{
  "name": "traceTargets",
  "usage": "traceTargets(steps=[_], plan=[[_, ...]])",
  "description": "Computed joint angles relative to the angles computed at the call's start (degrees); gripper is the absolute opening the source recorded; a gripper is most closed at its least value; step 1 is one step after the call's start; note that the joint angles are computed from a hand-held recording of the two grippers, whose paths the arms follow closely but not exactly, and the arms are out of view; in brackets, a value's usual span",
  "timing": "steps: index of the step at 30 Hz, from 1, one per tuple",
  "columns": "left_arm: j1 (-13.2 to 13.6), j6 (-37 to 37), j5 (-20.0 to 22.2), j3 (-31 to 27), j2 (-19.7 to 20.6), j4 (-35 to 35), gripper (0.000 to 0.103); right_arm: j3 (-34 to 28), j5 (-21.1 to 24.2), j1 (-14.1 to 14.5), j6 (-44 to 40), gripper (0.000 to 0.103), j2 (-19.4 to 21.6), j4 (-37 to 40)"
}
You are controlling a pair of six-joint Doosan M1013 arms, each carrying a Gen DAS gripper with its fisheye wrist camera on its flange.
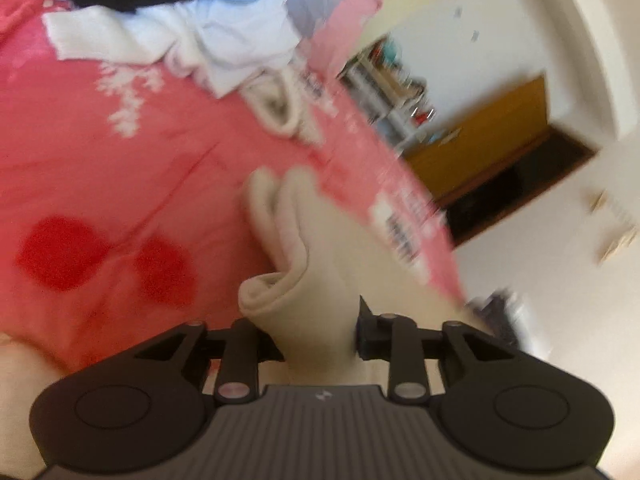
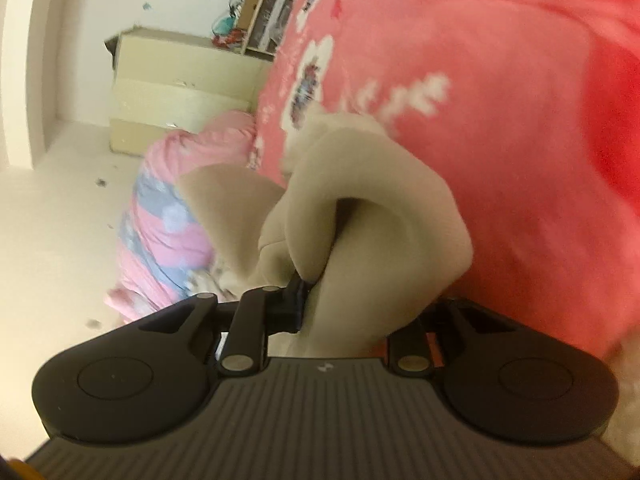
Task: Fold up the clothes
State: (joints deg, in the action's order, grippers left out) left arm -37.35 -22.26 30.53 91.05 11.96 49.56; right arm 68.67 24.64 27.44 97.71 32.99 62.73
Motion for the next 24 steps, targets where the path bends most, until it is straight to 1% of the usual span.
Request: traceTargets(steps=[1, 2, 4, 5, 6, 7, 9, 10, 12, 13, 14, 15, 16, 18, 20, 22, 23, 24], plan=[[-0.5, 2.3, 1.8, -0.3, 0.1, -0.5, 0.04, 0.2, -0.4, 0.1, 1.1, 0.024, -0.2, -1.5], [-1.1, 3.6, 3.7, -0.6, 0.0, 0.1, 0.044, -0.3, -0.3, 0.4, 3.5, 0.028, -0.4, -6.0], [-2.3, 6.3, 7.3, -1.0, 0.0, 1.3, 0.053, -2.1, 1.2, 1.0, 11.0, 0.038, -0.7, -19.1], [-2.9, 7.5, 9.0, -1.1, -0.2, 1.5, 0.062, -2.8, 2.2, 1.5, 14.3, 0.044, -0.9, -26.0], [-3.5, 8.6, 10.7, -1.1, -0.4, 1.6, 0.066, -2.9, 2.5, 1.9, 16.0, 0.049, -1.4, -30.8], [-4.1, 9.3, 12.5, -1.2, -0.5, 1.7, 0.066, -2.7, 2.7, 2.3, 17.2, 0.051, -1.9, -34.8], [-5.2, 10.3, 16.4, -1.6, -0.6, 1.6, 0.072, -2.1, 2.9, 3.0, 19.9, 0.059, -2.9, -42.4], [-5.8, 10.1, 18.1, -1.6, -0.7, 2.4, 0.073, -1.8, 2.9, 3.2, 20.8, 0.061, -3.3, -44.9], [-7.0, 9.1, 21.5, -1.5, -1.1, 4.2, 0.08, -1.1, 3.2, 3.9, 23.6, 0.066, -4.2, -51.6], [-7.4, 8.9, 22.8, -1.5, -1.2, 5.0, 0.082, -0.7, 3.5, 4.1, 24.9, 0.066, -4.6, -55.1], [-7.7, 9.1, 23.9, -1.7, -1.3, 5.5, 0.087, -0.1, 3.5, 4.5, 27.1, 0.069, -5.1, -60.0], [-8.0, 9.3, 24.9, -1.9, -1.4, 5.9, 0.089, 0.6, 3.5, 5.0, 29.7, 0.074, -5.8, -65.5], [-8.3, 9.6, 25.9, -2.1, -1.4, 6.3, 0.091, 1.1, 3.3, 5.2, 31.5, 0.076, -6.2, -69.3], [-8.6, 10.4, 27.5, -3.1, -1.3, 5.9, 0.096, 3.1, 1.3, 5.6, 37.9, 0.085, -7.4, -78.9], [-8.7, 10.2, 27.7, -3.9, -1.1, 5.8, 0.098, 4.1, 0.6, 6.3, 46.1, 0.086, -8.1, -90.5], [-8.7, 9.9, 27.4, -4.5, -0.8, 5.5, 0.103, 4.7, 1.6, 6.9, 53.4, 0.09, -8.5, -100.7], [-8.7, 9.9, 27.4, -5.0, -0.6, 5.2, 0.103, 5.0, 2.4, 7.2, 56.8, 0.097, -8.6, -105.2], [-8.8, 9.8, 27.3, -5.3, -0.4, 5.3, 0.103, 5.3, 2.9, 7.5, 59.6, 0.101, -8.8, -108.8]])
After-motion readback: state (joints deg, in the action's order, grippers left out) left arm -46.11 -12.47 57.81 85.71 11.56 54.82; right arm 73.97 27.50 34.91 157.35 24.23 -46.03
